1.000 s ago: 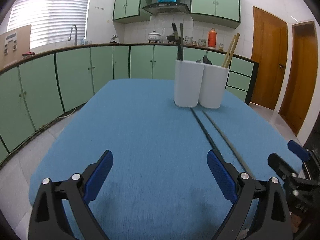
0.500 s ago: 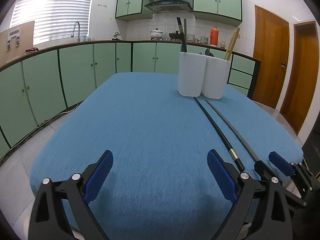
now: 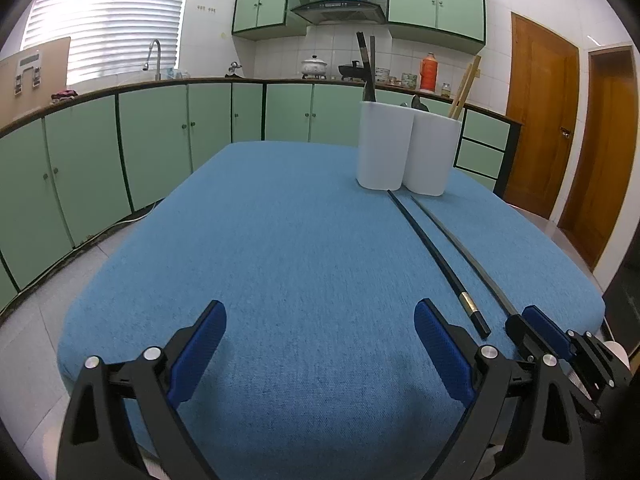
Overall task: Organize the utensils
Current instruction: 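Grasp the grey chopstick with the right tool while the left grasps the black chopstick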
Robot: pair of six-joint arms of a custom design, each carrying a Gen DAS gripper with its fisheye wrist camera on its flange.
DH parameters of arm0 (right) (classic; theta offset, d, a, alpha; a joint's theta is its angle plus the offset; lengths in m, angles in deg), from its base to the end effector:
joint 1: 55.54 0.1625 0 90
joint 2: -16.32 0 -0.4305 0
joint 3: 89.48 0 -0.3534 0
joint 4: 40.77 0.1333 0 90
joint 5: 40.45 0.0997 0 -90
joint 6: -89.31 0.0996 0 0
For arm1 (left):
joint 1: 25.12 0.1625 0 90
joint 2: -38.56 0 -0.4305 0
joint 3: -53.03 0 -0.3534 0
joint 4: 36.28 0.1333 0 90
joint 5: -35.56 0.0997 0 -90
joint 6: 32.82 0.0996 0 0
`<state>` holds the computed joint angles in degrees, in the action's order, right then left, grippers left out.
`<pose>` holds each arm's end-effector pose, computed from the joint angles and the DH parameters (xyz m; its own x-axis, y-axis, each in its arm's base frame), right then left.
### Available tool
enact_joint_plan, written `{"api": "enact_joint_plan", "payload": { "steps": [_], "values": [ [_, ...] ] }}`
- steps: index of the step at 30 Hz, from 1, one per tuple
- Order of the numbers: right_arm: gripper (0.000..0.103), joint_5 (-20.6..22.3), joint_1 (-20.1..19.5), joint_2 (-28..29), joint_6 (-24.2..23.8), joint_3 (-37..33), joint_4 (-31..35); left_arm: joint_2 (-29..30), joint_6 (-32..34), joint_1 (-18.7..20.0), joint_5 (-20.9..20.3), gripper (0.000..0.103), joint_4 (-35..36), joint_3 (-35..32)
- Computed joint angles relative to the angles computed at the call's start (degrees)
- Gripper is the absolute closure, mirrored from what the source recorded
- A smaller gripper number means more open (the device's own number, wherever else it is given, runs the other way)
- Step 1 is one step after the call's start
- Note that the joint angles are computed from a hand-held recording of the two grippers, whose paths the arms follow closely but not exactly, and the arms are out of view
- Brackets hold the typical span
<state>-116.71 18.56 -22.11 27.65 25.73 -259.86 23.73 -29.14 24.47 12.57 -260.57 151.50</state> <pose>-0.0013 -0.5773 0.1058 -0.6153 -0.4770 0.6276 -0.7881 0.3543 -0.5035 -0.1843 -0.5636 -0.0261 -0.7309 -0.2573 -0.6321 0.4589 0.5003 -0.7342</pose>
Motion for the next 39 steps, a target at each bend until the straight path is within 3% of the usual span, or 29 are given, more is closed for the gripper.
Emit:
{"api": "enact_joint_plan", "payload": {
  "steps": [11,25,32,39],
  "values": [
    [0.096,1.79,-0.52,1.18,-0.46,-0.54,-1.46,0.36,0.29,-0.06,-0.39,0.010,0.18,-0.34],
    [0.098,1.72,-1.75,-1.12,3.89,-1.20,-1.56,1.68,-0.33,-0.73,-3.00,0.011,2.83,-2.37],
    [0.098,3.05,-3.05,-3.90,5.88,-1.24,2.00,3.73,-0.90,-0.55,-5.27,0.031,8.81,-6.45],
    [0.098,4.40,-3.95,-5.35,5.81,-1.29,4.26,5.48,-2.81,-0.41,-5.91,0.045,12.16,-9.94]
  ]
}}
